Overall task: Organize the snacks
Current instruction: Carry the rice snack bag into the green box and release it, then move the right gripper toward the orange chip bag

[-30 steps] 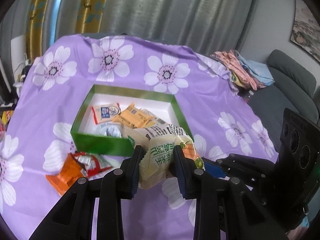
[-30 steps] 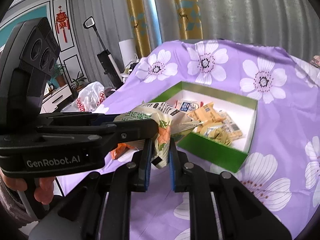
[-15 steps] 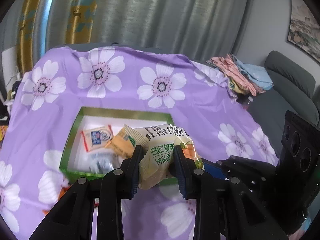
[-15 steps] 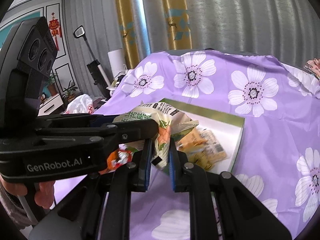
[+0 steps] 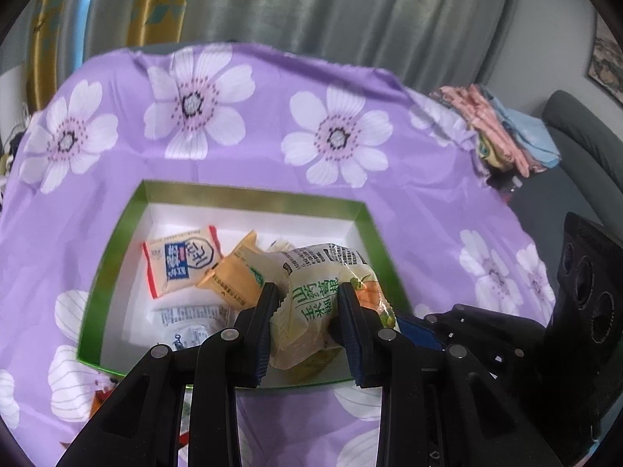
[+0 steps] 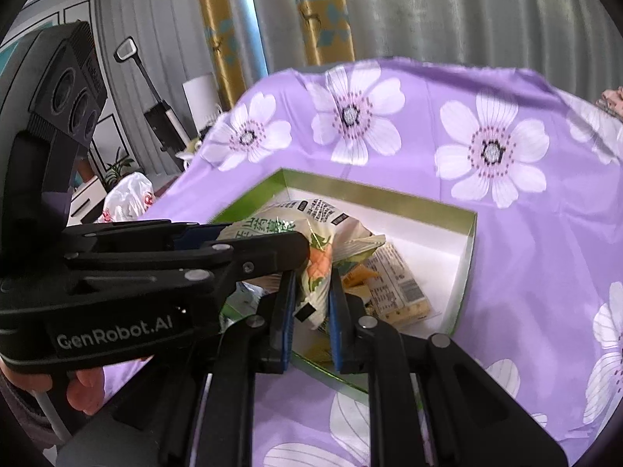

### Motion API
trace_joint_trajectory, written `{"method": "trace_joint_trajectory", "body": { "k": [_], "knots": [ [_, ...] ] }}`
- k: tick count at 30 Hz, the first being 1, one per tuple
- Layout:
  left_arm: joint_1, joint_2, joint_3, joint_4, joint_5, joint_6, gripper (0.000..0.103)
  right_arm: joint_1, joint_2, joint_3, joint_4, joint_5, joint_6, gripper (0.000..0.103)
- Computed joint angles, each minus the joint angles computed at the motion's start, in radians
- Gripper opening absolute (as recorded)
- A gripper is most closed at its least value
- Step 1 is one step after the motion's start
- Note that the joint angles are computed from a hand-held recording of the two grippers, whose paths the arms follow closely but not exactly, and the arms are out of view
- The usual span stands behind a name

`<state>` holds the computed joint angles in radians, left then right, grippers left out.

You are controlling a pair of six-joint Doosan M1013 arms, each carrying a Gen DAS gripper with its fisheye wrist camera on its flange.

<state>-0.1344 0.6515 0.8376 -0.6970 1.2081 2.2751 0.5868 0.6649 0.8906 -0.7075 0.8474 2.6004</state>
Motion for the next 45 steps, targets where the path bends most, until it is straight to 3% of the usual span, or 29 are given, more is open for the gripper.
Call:
{"method": "trace_joint_trajectory", "body": {
  "k": [10,18,21,22,23,25,26,32,34,38,41,43,45],
  "knots": [
    [-0.013,0.035,-0.031,0.044,0.027,-0.041,0.032,-0.020,0.023,-0.026,0.106,0.037,-0.066,0.019],
    [-0.015,0.047,-0.049,0.067,0.038,-0.078,0.032,-0.023,0.039,-0.054,0.119,0.083,-0.083,0.022],
    [-0.016,0.044,-0.045,0.084,0.030,-0.088,0.032,-0.022,0.041,-0.061,0.114,0.099,-0.079,0.029],
    [-0.015,0.042,-0.043,0.087,0.027,-0.093,0.033,-0.020,0.042,-0.062,0.110,0.105,-0.072,0.039],
    [-0.014,0.042,-0.042,0.087,0.027,-0.097,0.036,-0.020,0.040,-0.059,0.109,0.103,-0.066,0.046],
    [-0.011,0.041,-0.041,0.083,0.027,-0.105,0.052,-0.019,0.037,-0.053,0.107,0.100,-0.058,0.046],
    [-0.009,0.039,-0.038,0.078,0.024,-0.106,0.056,-0.018,0.036,-0.053,0.105,0.103,-0.058,0.046],
    [-0.009,0.007,-0.003,0.094,-0.022,-0.087,0.065,-0.006,0.029,-0.048,0.069,0.113,-0.035,0.048],
    [-0.004,-0.008,0.016,0.086,-0.038,-0.077,0.081,0.001,0.023,-0.041,0.050,0.113,-0.015,0.052],
    [0.003,-0.040,0.057,0.081,-0.073,-0.054,0.082,0.018,0.004,-0.012,-0.002,0.102,0.043,0.071],
    [0.010,-0.073,0.103,0.078,-0.112,-0.030,0.089,0.033,-0.014,0.017,-0.033,0.084,0.091,0.082],
    [0.016,-0.094,0.133,0.066,-0.131,-0.016,0.096,0.043,-0.023,0.032,-0.056,0.080,0.119,0.086],
    [0.025,-0.111,0.157,0.047,-0.138,-0.005,0.096,0.053,-0.032,0.046,-0.070,0.073,0.140,0.087]
  ]
}}
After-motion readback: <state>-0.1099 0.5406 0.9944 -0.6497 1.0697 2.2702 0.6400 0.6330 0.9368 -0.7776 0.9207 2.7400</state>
